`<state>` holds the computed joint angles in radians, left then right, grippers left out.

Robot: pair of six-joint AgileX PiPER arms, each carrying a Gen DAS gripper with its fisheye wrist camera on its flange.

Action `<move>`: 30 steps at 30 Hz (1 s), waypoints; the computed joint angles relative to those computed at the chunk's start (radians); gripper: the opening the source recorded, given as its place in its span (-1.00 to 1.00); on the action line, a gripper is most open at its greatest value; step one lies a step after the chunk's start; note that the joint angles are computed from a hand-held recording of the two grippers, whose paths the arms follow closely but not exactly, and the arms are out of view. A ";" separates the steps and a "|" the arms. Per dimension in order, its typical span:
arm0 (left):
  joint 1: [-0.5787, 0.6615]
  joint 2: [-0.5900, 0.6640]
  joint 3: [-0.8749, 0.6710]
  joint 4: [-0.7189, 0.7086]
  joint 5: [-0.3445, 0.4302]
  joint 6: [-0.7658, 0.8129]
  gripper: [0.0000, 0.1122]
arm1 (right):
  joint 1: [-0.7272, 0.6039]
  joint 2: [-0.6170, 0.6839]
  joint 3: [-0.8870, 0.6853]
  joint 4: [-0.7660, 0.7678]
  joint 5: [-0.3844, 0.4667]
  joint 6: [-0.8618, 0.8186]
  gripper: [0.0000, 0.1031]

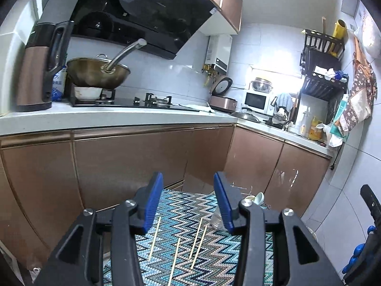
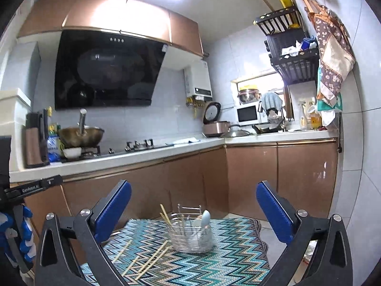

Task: Organize utensils
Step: 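Move both open tools back toward the loose chopsticks on the cloth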

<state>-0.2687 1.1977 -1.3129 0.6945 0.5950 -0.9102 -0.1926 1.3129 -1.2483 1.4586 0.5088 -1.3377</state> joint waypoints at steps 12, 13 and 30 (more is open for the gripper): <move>0.137 0.070 0.020 -0.347 -0.056 0.324 -0.24 | 0.061 0.047 -0.013 -0.108 0.021 0.105 0.99; 0.140 0.090 0.016 -0.371 -0.058 0.345 -0.24 | 0.075 0.056 -0.020 -0.146 0.011 0.137 0.99; 0.314 0.483 -0.118 -0.859 -0.019 0.848 -0.26 | 0.333 0.486 -0.399 -0.787 0.184 0.714 0.36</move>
<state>0.0455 1.6808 -1.4305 -0.1645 0.5762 -0.0627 0.1402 1.7985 -1.6477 0.6713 0.6931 -0.6237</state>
